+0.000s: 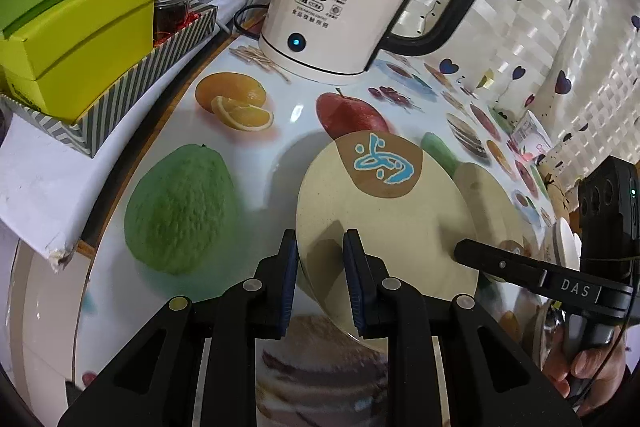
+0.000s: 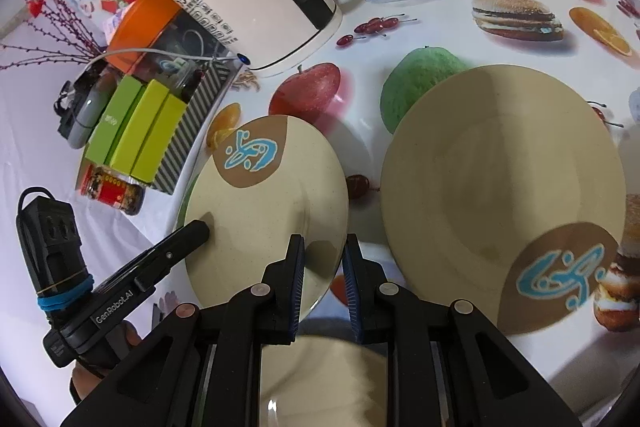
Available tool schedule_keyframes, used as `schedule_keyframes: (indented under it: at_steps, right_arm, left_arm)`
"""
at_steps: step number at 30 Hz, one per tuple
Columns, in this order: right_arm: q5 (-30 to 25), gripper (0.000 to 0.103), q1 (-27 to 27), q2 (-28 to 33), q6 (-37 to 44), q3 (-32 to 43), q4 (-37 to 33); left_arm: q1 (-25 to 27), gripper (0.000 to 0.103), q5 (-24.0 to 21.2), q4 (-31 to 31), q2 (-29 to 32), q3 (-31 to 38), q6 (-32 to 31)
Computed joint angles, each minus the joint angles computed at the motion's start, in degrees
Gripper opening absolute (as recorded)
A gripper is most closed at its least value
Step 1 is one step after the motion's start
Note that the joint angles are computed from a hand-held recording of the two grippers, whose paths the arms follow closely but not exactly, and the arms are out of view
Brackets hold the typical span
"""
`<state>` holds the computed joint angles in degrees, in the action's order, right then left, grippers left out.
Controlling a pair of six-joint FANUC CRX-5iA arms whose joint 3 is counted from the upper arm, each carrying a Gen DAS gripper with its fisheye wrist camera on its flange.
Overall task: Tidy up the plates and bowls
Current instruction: 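Carry the upright plate in the left tool across the table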
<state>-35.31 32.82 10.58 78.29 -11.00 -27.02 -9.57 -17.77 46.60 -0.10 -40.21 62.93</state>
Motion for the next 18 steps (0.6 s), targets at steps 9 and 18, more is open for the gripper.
schedule_keyframes:
  at_steps: [9,18]
  right_arm:
    - [0.34,0.019,0.86,-6.46,-1.87,-6.34,1.74]
    - [0.20,0.020,2.74,-12.41,-5.50,-13.09,6.05]
  left_arm:
    - [-2.02,0.024,-1.83,-7.29,-4.12,-1.06,8.32]
    - [-5.36,0.024,-3.04,-12.44,-7.15,-2.91,16.15]
